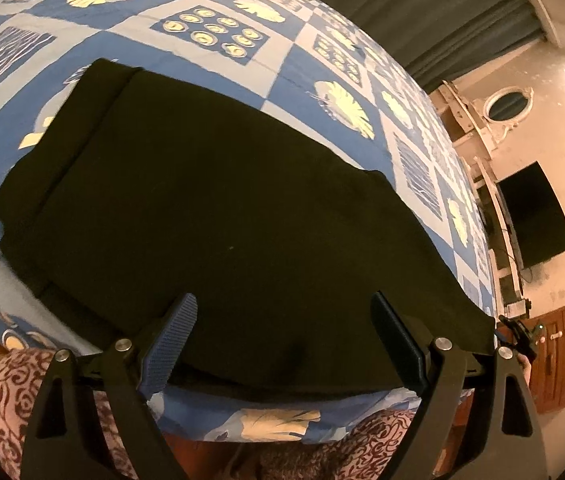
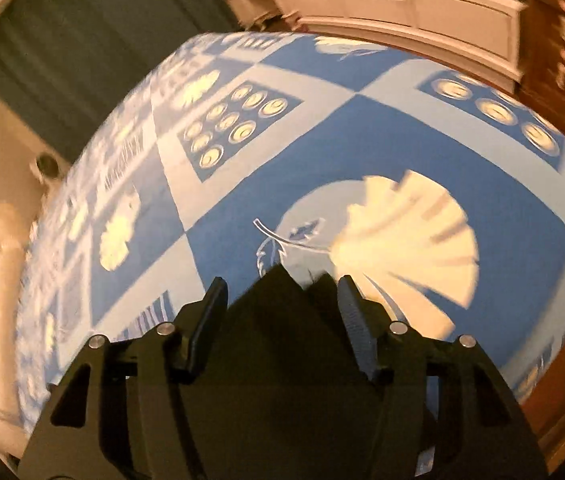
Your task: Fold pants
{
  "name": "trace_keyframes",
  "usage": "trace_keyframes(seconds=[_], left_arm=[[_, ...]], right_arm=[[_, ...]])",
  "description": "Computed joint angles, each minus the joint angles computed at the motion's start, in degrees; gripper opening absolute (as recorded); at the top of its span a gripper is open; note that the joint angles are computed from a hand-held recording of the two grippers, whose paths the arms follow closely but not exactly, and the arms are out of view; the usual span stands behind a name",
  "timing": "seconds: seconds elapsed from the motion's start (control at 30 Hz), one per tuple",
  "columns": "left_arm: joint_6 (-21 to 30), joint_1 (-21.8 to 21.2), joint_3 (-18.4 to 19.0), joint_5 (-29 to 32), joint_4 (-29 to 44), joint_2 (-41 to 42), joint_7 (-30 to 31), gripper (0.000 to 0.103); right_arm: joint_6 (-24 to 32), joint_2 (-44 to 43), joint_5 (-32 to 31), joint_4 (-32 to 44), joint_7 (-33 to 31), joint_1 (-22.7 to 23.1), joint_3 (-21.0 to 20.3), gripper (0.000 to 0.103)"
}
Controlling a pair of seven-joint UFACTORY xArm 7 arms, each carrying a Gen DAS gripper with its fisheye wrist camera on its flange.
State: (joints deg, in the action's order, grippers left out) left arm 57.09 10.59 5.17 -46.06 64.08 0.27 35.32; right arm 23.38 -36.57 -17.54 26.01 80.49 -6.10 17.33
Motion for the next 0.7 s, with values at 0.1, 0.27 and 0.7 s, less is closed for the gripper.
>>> trace_keyframes(seconds=[0.1,0.27,0.7], left_arm=[[-0.4,0.3,0.2,0.8,-0.1,0.0,-1.2,0.087],[-0.8,0.4,0.1,1.5,0.5,0.8,-1.7,0.087],[-1.6,2.1,1.0,0.2,2.8,1.2,1.0,0.087]], right_arm=[[1.5,5.3,1.9,2.7,-5.0,2.6,-3.3,0.006],[1.1,1.6,0.7,-0.6,0.1,0.7,-2.3,0.006],[-4.5,-29.7,12.5,-24.0,3.7,9.0,-6.0,0.061]])
